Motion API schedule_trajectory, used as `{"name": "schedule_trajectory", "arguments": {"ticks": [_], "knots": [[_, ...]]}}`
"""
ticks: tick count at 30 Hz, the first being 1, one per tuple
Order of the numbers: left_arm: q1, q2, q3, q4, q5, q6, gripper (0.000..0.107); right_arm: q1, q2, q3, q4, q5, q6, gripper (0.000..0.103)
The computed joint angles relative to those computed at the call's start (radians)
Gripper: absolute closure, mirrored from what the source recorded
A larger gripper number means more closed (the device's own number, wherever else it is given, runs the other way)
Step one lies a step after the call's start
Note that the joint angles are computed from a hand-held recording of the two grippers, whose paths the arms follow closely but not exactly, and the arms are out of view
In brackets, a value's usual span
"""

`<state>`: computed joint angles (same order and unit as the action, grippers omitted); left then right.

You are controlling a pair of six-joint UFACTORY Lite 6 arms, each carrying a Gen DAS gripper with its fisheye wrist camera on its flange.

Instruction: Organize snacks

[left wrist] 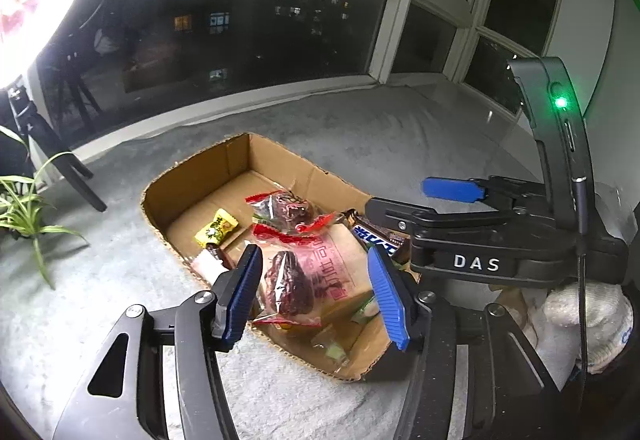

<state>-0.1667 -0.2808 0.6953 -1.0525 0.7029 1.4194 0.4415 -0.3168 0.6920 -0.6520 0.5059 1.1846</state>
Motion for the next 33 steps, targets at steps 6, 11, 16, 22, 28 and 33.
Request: {"name": "schedule_trajectory", "arguments": {"ticks": [6, 11, 16, 22, 28, 33], "knots": [[0.043, -0.069, -0.015, 0.043, 0.011, -0.027, 0.039, 0.086, -0.045, 0.024, -0.043, 0.116, 0.088, 0.011], [0.113, -0.118, -0.011, 0.080, 0.071, -0.058, 0.038, 0.188, -0.084, 0.062, -0.086, 0.239, 0.186, 0.001], [0.193, -0.150, -0.003, 0.088, 0.127, -0.054, 0.038, 0.286, -0.079, 0.115, -0.127, 0.350, 0.258, 0.000], [0.275, -0.164, 0.009, 0.098, 0.182, -0.050, 0.038, 0.390, -0.072, 0.189, -0.135, 0.451, 0.303, 0.000], [0.441, -0.229, 0.032, 0.099, 0.323, -0.012, 0.038, 0.524, -0.050, 0.284, -0.167, 0.581, 0.375, 0.000], [0.619, -0.267, 0.063, 0.094, 0.473, 0.044, 0.037, 0.642, 0.001, 0.364, -0.190, 0.693, 0.443, 0.000]]}}
